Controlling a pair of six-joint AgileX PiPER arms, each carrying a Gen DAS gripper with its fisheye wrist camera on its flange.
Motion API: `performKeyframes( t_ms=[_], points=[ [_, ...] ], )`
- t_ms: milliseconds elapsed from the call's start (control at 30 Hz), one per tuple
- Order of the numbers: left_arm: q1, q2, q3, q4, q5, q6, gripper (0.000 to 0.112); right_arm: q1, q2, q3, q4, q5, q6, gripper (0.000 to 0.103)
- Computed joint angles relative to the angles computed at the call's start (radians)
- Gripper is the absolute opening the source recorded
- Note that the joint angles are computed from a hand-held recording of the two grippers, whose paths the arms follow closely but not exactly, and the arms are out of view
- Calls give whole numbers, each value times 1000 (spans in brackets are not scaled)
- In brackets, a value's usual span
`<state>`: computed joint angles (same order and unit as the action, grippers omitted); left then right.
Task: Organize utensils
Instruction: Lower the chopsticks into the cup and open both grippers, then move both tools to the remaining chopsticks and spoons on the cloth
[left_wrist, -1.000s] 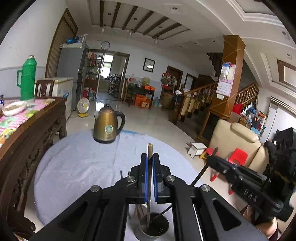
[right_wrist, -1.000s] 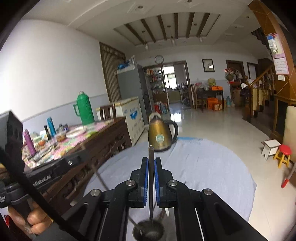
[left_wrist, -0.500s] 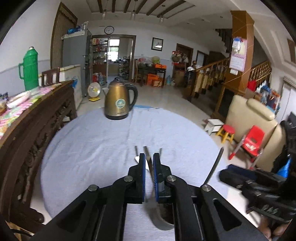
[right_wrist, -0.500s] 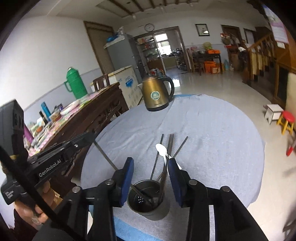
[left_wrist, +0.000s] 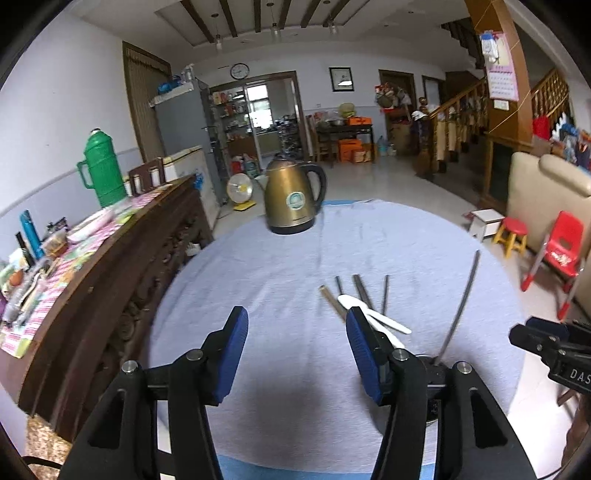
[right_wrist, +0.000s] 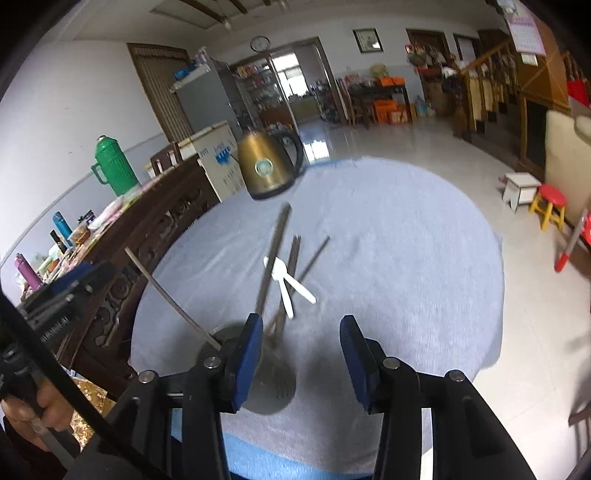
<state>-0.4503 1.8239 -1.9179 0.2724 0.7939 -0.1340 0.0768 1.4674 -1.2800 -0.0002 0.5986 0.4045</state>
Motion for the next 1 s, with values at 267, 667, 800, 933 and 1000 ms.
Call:
performKeyframes(
  t_ms=[267,667,800,933,1000],
  points=[
    [17,2,0,55,5,-42,57,13,-4,12,-13,-6,19,47],
    [78,52,-43,20,13,-31,57,-8,63,-24,59,3,-6,49],
    [96,83,-73,1,28,-20,57,-13,101,-50,62,11,-1,49],
    [112,122,-113,-16,46,-12,57,-32,146,-88,80,22,-13,49],
    [119,143,-136,-27,57,-6,57,-47,167,-107,96,30,-29,49]
  ],
)
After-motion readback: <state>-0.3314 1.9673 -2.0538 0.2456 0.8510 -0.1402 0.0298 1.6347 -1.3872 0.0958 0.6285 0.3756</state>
